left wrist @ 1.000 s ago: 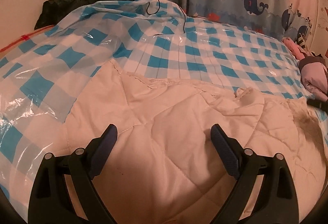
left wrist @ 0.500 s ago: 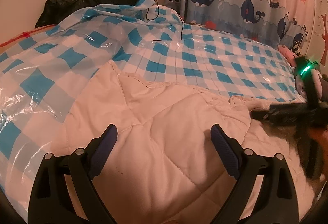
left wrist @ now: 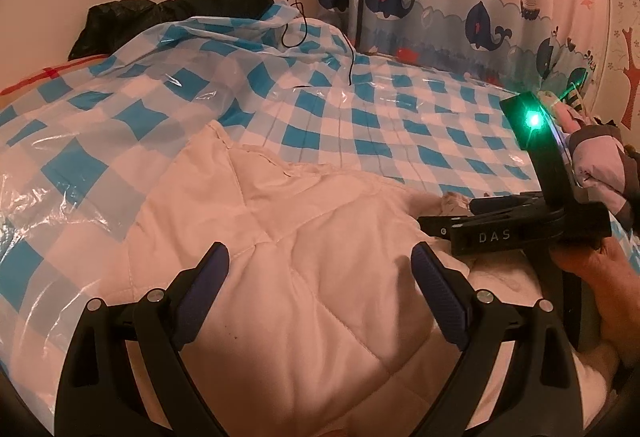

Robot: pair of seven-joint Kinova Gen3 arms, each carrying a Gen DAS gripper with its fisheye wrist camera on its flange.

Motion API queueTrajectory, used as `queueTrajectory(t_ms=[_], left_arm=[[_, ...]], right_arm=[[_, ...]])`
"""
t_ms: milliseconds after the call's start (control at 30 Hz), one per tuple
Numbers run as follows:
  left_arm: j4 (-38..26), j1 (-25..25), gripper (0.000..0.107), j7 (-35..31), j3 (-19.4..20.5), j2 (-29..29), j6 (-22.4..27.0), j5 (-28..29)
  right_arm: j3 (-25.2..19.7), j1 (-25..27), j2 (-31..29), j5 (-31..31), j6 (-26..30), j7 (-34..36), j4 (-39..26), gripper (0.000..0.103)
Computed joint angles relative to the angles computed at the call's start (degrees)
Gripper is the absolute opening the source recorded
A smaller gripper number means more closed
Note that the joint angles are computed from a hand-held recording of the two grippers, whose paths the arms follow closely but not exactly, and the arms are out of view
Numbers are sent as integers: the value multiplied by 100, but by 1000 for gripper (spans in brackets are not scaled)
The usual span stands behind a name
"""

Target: Fold large clothes

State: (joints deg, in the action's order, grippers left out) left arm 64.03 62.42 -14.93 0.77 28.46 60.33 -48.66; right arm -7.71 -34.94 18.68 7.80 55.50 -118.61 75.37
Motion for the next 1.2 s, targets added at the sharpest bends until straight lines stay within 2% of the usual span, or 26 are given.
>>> queueTrajectory(t_ms=[667, 700, 800, 867, 900, 967, 1033, 1100, 1167, 1200], left_arm=[[135, 86, 88, 146, 16, -45, -41, -254], [119, 85, 88, 134, 21, -38, -18, -245], [-42, 82, 88, -7, 42, 43, 155, -167], [-131, 89, 88, -87, 29, 96, 243, -124], [-175, 91, 88, -122, 20, 122, 280, -101], [-216, 120, 88, -150, -12, 147, 337, -90], [-294, 123, 88, -216, -23, 193, 403, -51], [-381, 81, 88, -321, -17, 245, 449, 45], [-385, 24, 89, -377, -13, 254, 416, 165], [-355, -19, 89, -384, -6, 237, 349, 236]], right_arm=[[8, -28, 62, 30, -46, -16, 41, 97], [-118, 67, 80, 63, -12, -41, 12, 97], [-881, 649, 66, 201, 187, -243, -115, 96], [-1318, 1050, -246, 203, 42, -360, 62, 96], [-1394, 1092, -402, 343, 41, -464, 144, 96], [-1228, 856, -852, 809, 225, -720, 367, 96], [-760, 346, -1245, 1275, 581, -1013, 675, 96], [-331, -25, -1447, 1570, 695, -1386, 1086, 96], [-101, -14, -1417, 1533, 542, -1645, 1617, 97], [-145, 124, -1387, 1394, 325, -1741, 1833, 97]])
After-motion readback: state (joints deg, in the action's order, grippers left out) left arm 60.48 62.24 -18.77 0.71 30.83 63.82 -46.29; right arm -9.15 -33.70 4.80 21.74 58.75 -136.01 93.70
